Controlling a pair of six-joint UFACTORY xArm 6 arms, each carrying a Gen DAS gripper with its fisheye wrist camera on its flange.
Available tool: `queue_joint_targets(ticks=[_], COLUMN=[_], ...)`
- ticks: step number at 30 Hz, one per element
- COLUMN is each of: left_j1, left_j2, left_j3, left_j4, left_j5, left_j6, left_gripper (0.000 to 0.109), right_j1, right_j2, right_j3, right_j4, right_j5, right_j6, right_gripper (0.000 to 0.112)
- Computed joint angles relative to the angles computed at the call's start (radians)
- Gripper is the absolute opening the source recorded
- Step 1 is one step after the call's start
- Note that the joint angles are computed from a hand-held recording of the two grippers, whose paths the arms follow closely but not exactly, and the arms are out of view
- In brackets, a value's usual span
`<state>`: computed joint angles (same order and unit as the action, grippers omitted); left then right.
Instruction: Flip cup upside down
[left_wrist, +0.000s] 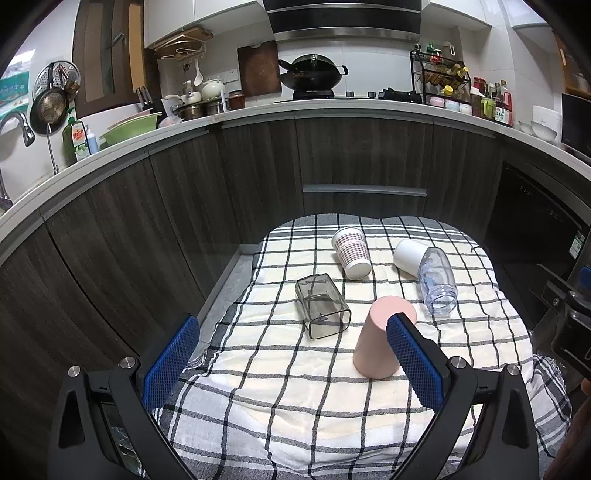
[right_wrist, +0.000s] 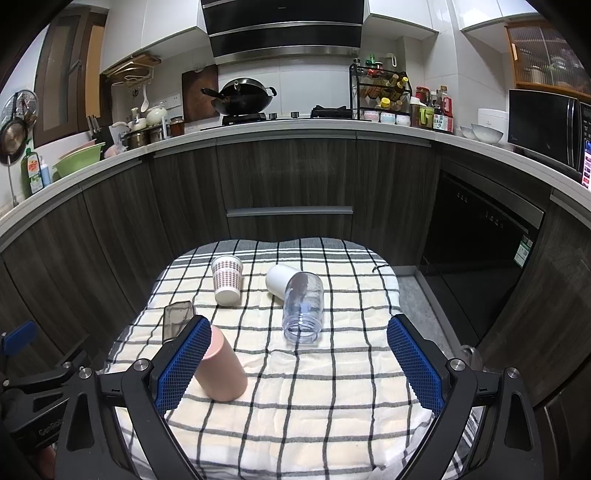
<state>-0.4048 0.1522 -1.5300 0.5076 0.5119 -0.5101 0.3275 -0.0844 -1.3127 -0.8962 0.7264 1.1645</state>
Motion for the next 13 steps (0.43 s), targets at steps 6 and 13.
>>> queue_joint_targets(ticks=[6, 13], left_j1=[0.001, 0.0], left_j2=[-0.002, 0.007], left_j3=[0.004, -0.006], left_j4=[-0.001, -0.01], left_j5=[-0.005, 0.019], left_j6=[0.0, 0.003], left_gripper=[0.103, 0.103], right_j1=[0.002, 0.002], right_j2=[-0.001, -0.002], right_j3=[-0.001, 0.0], right_j4=[0.001, 0.001], right_j5=[0.004, 0.004], right_j6=[0.004, 0.004], right_gripper=[0.096, 0.096])
